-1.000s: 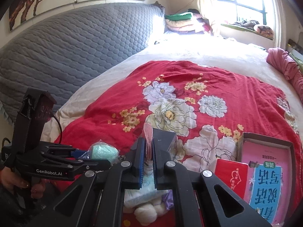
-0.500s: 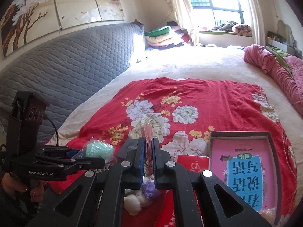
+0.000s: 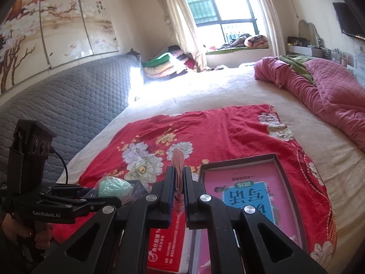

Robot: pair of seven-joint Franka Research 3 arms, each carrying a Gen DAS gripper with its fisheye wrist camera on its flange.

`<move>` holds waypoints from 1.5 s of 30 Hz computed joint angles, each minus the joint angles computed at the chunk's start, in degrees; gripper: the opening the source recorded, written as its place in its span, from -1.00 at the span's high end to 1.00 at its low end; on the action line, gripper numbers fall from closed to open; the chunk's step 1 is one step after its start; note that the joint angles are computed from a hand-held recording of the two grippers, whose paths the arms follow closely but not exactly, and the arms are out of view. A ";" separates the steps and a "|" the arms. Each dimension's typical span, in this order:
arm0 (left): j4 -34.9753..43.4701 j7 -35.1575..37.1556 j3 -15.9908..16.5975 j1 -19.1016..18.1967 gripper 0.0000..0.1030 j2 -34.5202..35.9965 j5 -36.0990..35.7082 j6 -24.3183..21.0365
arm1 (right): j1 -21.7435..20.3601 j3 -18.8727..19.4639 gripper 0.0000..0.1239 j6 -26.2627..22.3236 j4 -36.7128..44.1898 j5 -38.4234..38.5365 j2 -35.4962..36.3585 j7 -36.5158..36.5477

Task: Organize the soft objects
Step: 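Carry the green container and pink cylinder over the pink book tray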

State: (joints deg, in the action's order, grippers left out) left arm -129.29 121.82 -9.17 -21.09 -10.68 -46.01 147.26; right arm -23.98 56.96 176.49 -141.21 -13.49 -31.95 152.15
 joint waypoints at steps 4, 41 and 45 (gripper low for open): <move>2.00 -2.05 -1.66 -0.62 0.14 1.96 2.80 0.24 | 3.64 -4.13 0.88 -0.04 -4.46 1.72 -4.04 0.83; 12.37 -22.67 -11.15 -1.42 0.14 19.41 35.84 0.60 | 26.10 -23.83 0.88 -2.40 -20.86 7.44 0.32 3.69; 12.53 -23.45 -11.28 -1.23 0.14 19.91 36.84 0.38 | 25.73 -23.40 0.88 -0.77 -20.91 7.54 1.81 3.78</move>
